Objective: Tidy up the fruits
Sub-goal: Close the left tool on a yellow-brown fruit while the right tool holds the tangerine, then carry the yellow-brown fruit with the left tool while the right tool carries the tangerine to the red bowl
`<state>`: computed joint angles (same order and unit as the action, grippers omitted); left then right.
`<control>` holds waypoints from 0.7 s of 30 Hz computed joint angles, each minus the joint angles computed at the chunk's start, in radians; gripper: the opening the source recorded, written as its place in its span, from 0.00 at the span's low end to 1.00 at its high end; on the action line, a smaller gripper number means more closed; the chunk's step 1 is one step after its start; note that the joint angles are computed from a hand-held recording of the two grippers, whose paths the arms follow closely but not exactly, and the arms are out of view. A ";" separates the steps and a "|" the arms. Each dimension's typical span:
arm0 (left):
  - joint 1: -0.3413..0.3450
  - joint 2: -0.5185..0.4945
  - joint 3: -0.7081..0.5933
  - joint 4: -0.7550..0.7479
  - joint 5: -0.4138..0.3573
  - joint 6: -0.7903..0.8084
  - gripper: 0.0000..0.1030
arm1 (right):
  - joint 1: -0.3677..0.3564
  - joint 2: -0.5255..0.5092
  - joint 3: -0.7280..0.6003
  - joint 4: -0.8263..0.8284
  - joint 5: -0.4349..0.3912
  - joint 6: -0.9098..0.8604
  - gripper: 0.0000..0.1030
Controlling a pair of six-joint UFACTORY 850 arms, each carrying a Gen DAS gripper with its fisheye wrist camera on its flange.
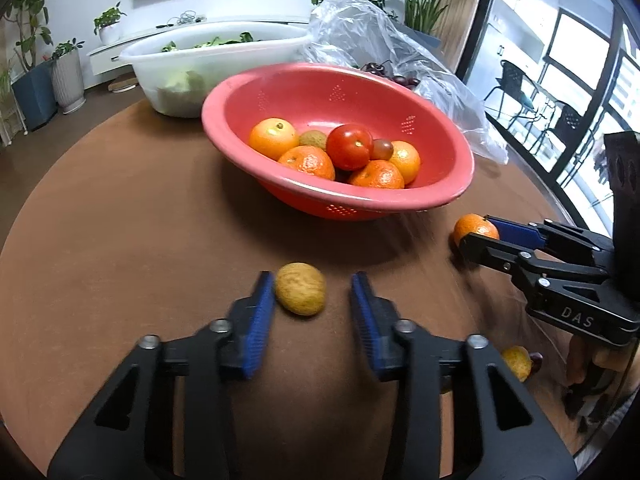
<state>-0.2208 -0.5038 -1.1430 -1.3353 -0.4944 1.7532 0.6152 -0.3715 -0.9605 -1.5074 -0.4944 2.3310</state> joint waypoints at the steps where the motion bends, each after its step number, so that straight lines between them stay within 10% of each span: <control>1: -0.001 0.000 0.000 -0.001 0.003 0.004 0.29 | 0.000 0.000 0.000 0.000 0.000 0.000 0.39; 21: 0.049 0.072 0.082 -0.048 -0.077 0.077 0.24 | -0.003 0.033 0.037 -0.090 0.025 0.122 0.38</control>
